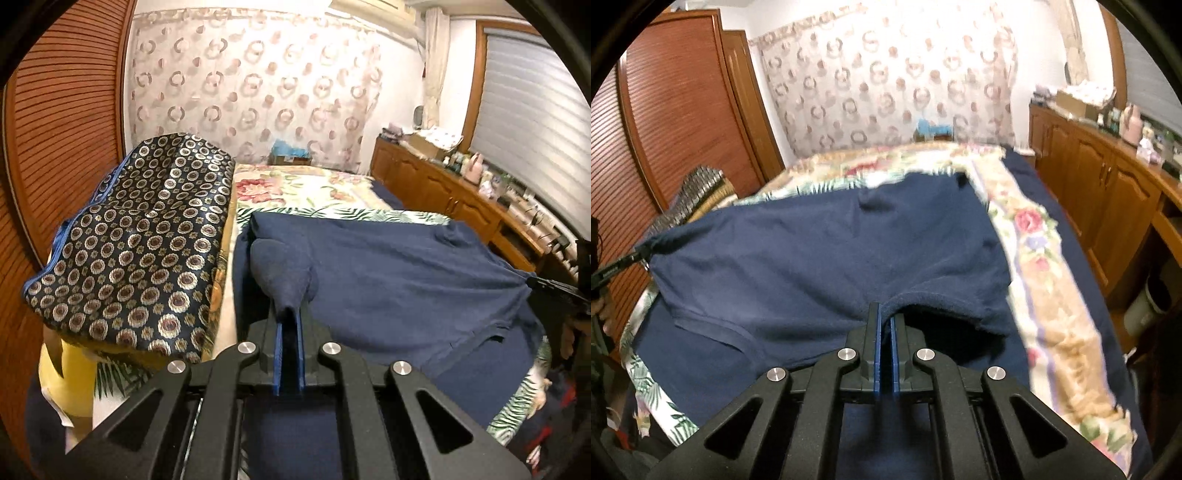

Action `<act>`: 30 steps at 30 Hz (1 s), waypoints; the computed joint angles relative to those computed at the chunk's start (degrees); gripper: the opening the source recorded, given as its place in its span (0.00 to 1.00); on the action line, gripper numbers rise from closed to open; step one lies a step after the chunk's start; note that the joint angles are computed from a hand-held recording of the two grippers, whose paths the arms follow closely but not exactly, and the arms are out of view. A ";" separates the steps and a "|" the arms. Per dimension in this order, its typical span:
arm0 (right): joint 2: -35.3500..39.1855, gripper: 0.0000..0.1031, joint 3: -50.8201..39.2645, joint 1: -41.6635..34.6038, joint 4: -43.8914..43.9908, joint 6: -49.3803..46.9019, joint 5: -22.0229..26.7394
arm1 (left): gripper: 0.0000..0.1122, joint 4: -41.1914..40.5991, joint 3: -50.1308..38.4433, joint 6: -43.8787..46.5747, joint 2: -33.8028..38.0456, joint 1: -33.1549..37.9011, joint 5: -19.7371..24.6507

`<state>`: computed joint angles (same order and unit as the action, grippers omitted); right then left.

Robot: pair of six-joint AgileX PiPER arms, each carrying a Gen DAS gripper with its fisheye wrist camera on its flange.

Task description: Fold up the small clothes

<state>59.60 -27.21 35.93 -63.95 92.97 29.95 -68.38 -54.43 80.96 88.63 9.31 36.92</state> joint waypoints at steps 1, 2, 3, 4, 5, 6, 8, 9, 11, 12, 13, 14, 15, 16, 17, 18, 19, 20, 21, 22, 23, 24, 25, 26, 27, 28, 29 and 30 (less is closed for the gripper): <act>-1.55 0.03 -0.10 1.42 0.55 -0.59 2.19 | 0.06 -0.05 0.78 0.28 -0.83 0.61 0.88; -3.12 0.03 -0.26 2.82 1.33 -1.45 4.44 | 0.06 0.08 1.68 0.44 -1.74 1.32 1.83; -4.81 0.03 -0.41 4.01 2.35 -2.61 6.36 | 0.06 -0.01 2.81 1.11 -2.81 2.31 2.93; -6.58 0.03 -0.46 5.49 2.96 -3.12 8.39 | 0.06 -0.10 3.71 1.59 -3.67 3.27 3.89; -8.64 0.03 -0.46 7.18 3.55 -3.50 10.36 | 0.06 -0.05 4.35 1.71 -4.37 4.36 5.11; -10.11 0.03 -0.47 9.02 3.73 -3.32 12.33 | 0.06 -0.30 4.97 1.98 -5.00 5.88 6.91; -12.80 0.03 -0.59 14.25 3.72 -2.30 17.49 | 0.06 -0.26 6.38 2.32 -6.46 8.84 10.30; -13.88 0.03 -0.75 18.04 3.48 -1.31 21.23 | 0.06 0.10 6.78 2.06 -7.00 9.61 11.32; -15.04 0.03 -0.16 25.39 2.72 2.11 27.59 | 0.06 0.52 8.30 2.40 -8.53 10.85 12.75; -15.72 0.03 0.21 28.63 2.71 3.53 30.32 | 0.06 0.70 9.60 3.16 -9.43 11.16 12.32; -16.25 0.03 0.64 29.59 3.37 3.73 30.83 | 0.06 0.92 10.70 3.64 -9.80 10.89 10.97; -16.52 0.03 1.59 28.25 4.38 3.16 29.56 | 0.06 1.12 11.94 3.98 -9.86 10.32 8.96; -15.90 0.03 2.36 25.25 6.08 1.31 26.44 | 0.06 0.53 13.52 5.08 -9.26 9.58 6.42; -14.12 0.03 2.84 23.09 6.91 0.67 24.76 | 0.06 0.42 14.15 5.46 -8.42 8.99 5.17; -12.38 0.03 3.77 21.08 7.27 0.93 22.99 | 0.06 1.22 14.62 4.96 -6.84 7.96 3.41; -10.60 0.03 4.80 18.39 7.89 0.79 19.96 | 0.06 1.54 14.88 4.87 -6.05 7.58 2.54; -9.11 0.05 5.74 16.51 8.13 1.10 17.18 | 0.06 1.16 15.50 5.55 -5.77 7.37 1.82; -7.90 0.11 6.69 15.65 7.49 2.63 15.39 | 0.07 0.47 16.25 6.61 -5.87 7.23 1.19; -6.96 0.13 7.72 15.73 6.34 5.09 14.43 | 0.07 -0.08 16.91 7.42 -6.26 7.04 0.55; -7.11 0.14 8.47 15.00 5.58 5.45 12.52 | 0.09 -0.23 17.14 7.65 -6.57 6.78 0.03; -6.77 0.16 8.82 15.55 4.90 6.88 12.57 | 0.14 -0.69 17.65 8.45 -7.13 6.78 -0.35; -6.49 0.23 9.08 16.65 4.47 8.30 13.50 | 0.17 -1.54 18.20 9.91 -7.73 7.06 -0.20; -6.23 0.27 9.09 18.16 4.34 9.50 15.02 | 0.23 -1.94 18.50 10.65 -8.08 7.19 -0.15; -6.65 0.33 9.06 20.24 4.63 10.36 16.98 | 0.28 -2.36 18.86 11.50 -8.60 7.47 -0.03; -7.27 0.34 9.35 22.67 4.67 11.83 19.04 | 0.33 -2.34 18.75 11.42 -8.95 7.61 0.33; -7.45 0.35 9.09 24.31 4.88 12.61 20.68 | 0.46 -2.33 18.55 11.39 -9.03 8.01 1.03; -7.59 0.37 8.55 26.58 5.38 13.41 23.12 | 0.54 -2.78 18.68 11.86 -9.04 8.57 1.68; -6.77 0.38 7.94 28.05 4.75 15.00 24.88 | 0.58 -3.27 18.77 12.36 -8.91 9.02 1.99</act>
<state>52.82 -19.27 63.99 -59.20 107.97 54.82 -71.65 -35.66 93.32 79.72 18.32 38.91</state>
